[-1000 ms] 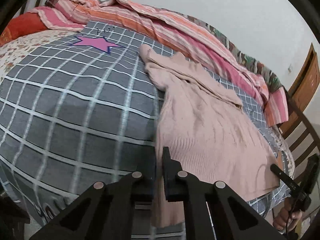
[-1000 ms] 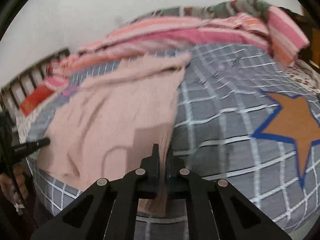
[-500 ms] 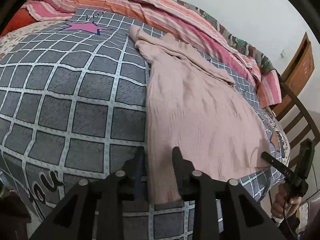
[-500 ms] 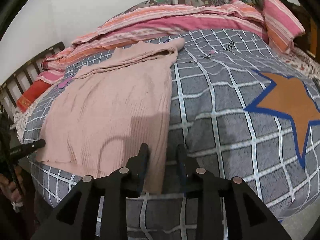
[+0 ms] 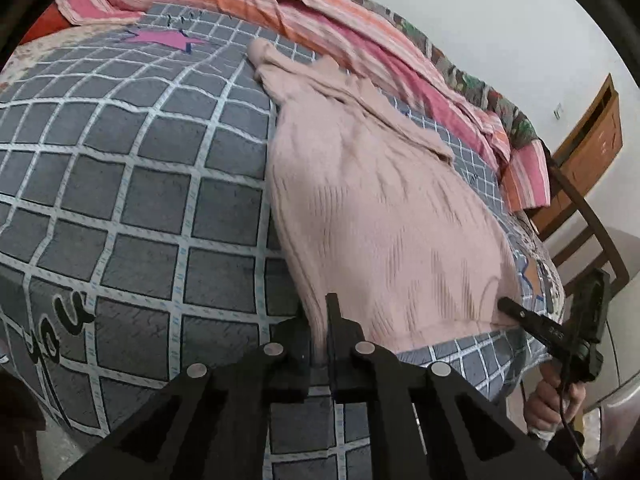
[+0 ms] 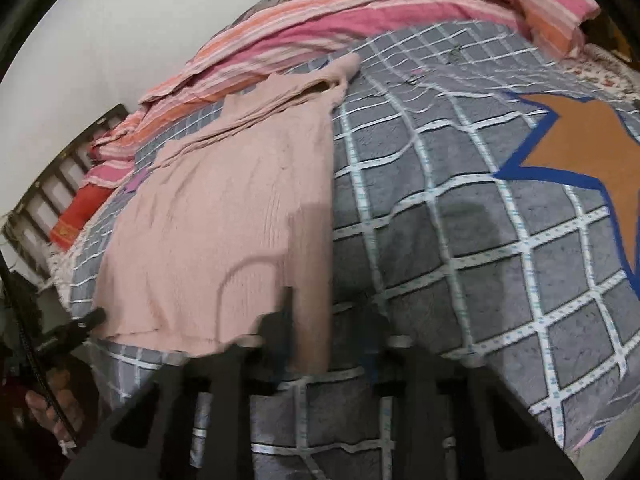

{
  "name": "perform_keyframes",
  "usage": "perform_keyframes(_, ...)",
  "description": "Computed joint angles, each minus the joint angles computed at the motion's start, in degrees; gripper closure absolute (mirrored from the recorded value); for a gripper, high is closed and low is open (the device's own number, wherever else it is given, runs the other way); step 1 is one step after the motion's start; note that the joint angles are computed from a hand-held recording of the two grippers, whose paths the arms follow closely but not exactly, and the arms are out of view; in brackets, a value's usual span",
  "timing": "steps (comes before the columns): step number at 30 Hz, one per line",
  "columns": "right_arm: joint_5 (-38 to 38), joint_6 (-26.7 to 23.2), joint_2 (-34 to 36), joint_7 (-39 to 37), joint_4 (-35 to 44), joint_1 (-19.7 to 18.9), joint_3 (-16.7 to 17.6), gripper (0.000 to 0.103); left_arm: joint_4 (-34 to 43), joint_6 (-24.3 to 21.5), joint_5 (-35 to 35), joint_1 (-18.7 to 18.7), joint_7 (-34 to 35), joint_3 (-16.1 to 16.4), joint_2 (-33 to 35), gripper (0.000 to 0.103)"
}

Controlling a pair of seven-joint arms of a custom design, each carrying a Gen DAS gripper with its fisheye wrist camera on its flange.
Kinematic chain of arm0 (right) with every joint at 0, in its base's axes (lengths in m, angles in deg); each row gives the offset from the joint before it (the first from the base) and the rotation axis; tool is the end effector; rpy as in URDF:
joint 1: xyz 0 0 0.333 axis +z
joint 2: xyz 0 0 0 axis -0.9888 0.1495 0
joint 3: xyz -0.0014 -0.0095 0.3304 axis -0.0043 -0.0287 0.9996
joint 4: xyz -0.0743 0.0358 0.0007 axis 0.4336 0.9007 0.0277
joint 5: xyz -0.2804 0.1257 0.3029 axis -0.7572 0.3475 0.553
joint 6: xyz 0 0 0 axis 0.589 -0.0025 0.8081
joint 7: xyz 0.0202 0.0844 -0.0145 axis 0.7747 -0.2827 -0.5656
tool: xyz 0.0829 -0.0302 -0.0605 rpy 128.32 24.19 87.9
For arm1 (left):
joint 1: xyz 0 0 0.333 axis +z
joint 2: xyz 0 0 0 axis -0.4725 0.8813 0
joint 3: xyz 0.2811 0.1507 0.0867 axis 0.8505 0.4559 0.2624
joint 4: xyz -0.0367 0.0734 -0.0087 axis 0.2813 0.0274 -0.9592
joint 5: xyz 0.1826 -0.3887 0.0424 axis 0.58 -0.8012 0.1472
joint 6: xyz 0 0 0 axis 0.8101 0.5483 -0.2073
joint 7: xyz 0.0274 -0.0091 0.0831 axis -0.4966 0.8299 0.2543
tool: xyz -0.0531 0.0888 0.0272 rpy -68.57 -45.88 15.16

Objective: Fold small clothes
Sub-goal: 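Grasp the hem with the left gripper while the right gripper grasps the hem beside it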

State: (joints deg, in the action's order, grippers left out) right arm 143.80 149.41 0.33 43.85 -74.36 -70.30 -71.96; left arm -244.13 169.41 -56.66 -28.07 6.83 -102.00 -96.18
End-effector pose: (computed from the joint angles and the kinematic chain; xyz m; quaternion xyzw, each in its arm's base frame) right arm 0.5565 0.0892 0.3782 -0.7448 0.5399 -0.0431 0.3897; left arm 0.3955 -0.1401 0.3770 -0.7684 0.4819 -0.3992 0.1343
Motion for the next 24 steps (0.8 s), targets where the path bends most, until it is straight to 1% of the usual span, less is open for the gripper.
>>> perform_keyframes(1, 1.8, 1.4, -0.8, -1.8, -0.5, 0.3, 0.2, 0.098, -0.5, 1.2, 2.6, 2.4, -3.0, -1.7, -1.0, 0.097)
perform_keyframes(2, 4.5, 2.8, -1.9, -4.9, -1.1, 0.6, 0.3, 0.098, -0.9, 2.7, 4.9, 3.1, -5.6, -1.4, -1.7, 0.097)
perform_keyframes(3, 7.1, 2.4, -3.1, -7.7, -1.7, 0.8, 0.0, 0.098, -1.6, 4.2, 6.1, 1.7, -7.1, 0.9, -2.6, 0.097)
perform_keyframes(4, 9.1, 1.4, -4.5, -9.6, -2.1, 0.8, -0.5, 0.098, -2.1, 4.6, 6.6, -1.6, -6.8, 5.2, -3.4, 0.097)
perform_keyframes(5, 10.7, 0.4, -5.6, -10.6, -2.4, 0.8, -1.0, 0.098, -2.6, 4.8, 3.2, -4.8, -3.5, 7.8, -4.3, 0.097)
perform_keyframes(6, 11.5, -0.5, -6.4, -10.8, -2.4, 0.8, -1.5, 0.098, -2.9, 4.7, 2.3, -6.0, -2.2, 9.0, -5.7, 0.097)
perform_keyframes(8, 12.6, -2.0, -7.5, -10.4, -2.1, 0.8, -2.1, 0.098, -2.8, 3.9, 2.0, -4.4, -1.9, 7.2, -7.9, 0.097)
perform_keyframes(9, 13.1, -2.5, -7.8, -10.3, -1.7, 0.8, -2.3, 0.098, -2.6, 3.9, 1.9, -3.9, -1.7, 6.7, -8.9, 0.097)
perform_keyframes(10, 13.9, -2.9, -8.1, -10.2, -1.5, 0.9, -2.4, 0.098, -2.4, 3.9, 2.1, -3.9, -1.6, 6.9, -9.2, 0.097)
perform_keyframes(12, 15.3, -3.6, -8.5, -10.3, -0.9, 1.0, -2.7, 0.098, -1.4, 3.2, 1.9, -2.6, -1.3, 5.8, -10.3, 0.097)
perform_keyframes(18, 18.5, -4.1, -9.2, -11.7, 0.5, 1.4, -2.7, 0.098, 1.6, 2.2, 1.3, 0.9, -0.6, 3.6, -10.4, 0.097)
perform_keyframes(21, 18.7, -4.1, -8.5, -10.9, 1.9, 1.3, -2.6, 0.098, 2.9, 2.3, 1.3, 1.3, -0.5, 4.2, -9.5, 0.097)
perform_keyframes(24, 18.2, -3.4, -7.5, -9.5, 3.8, 1.3, -2.3, 0.098, 4.5, 1.5, 1.2, 2.5, -0.2, 3.8, -8.7, 0.097)
